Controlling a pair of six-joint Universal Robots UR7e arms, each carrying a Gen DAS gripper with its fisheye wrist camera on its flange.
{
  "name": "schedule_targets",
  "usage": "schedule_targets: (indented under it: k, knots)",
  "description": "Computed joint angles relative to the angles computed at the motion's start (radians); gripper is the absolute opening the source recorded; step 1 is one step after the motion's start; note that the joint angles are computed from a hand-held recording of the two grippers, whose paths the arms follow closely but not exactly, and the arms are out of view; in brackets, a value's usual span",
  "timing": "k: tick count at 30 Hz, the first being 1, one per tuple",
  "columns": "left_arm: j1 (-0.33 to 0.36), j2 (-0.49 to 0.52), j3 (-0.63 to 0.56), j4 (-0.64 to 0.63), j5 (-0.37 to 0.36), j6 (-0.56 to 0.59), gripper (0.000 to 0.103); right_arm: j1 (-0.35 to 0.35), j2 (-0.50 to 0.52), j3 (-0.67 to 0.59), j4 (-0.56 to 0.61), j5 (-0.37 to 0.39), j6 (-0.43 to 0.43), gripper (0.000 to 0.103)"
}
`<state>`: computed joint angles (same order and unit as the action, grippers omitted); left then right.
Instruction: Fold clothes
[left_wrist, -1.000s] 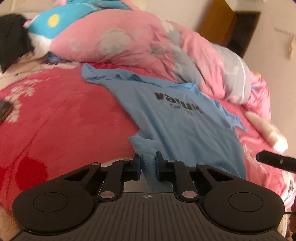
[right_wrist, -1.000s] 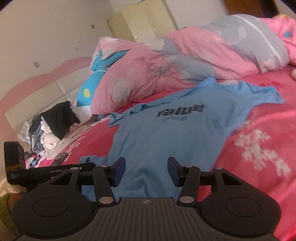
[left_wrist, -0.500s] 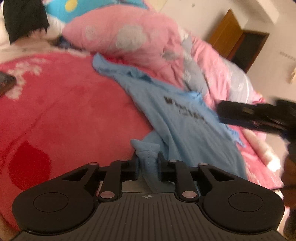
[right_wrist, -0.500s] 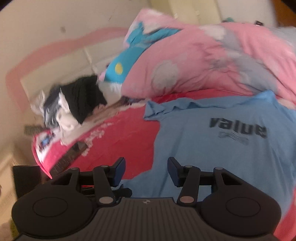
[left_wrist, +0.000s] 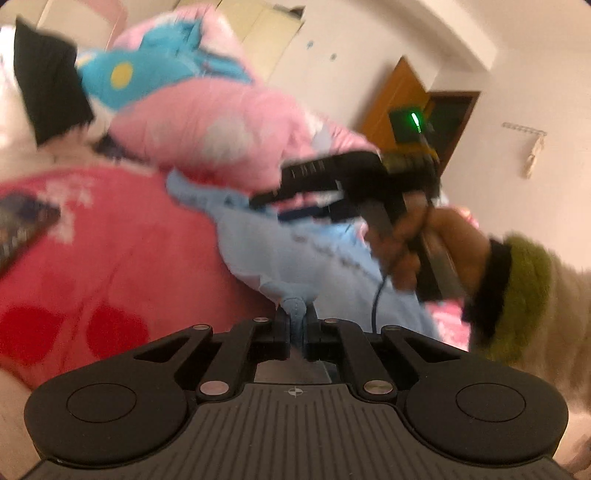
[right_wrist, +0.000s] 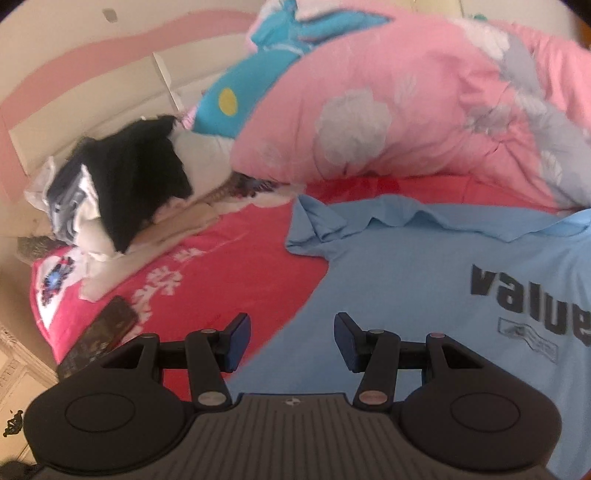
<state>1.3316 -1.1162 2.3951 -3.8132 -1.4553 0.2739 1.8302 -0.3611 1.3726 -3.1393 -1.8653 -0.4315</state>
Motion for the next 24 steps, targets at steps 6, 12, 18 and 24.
schedule_targets:
  k: [6, 12, 18, 24]
  knots:
    - [0.014, 0.000, -0.022, 0.065, -0.003, 0.003, 0.004, 0.002, 0.171, -0.317, 0.191, -0.105, -0.048, 0.055]
    - [0.031, -0.004, -0.035, 0.103, -0.004, -0.010, 0.004, 0.005, 0.439, -0.776, 0.392, -0.226, -0.178, 0.056]
    - [0.067, -0.006, -0.065, 0.123, -0.025, -0.067, 0.004, -0.015, 0.490, -0.875, 0.391, -0.178, -0.181, 0.011]
    - [0.096, 0.006, -0.109, 0.136, -0.030, -0.137, 0.004, -0.032, 0.452, -0.826, 0.212, -0.074, -0.124, 0.004]
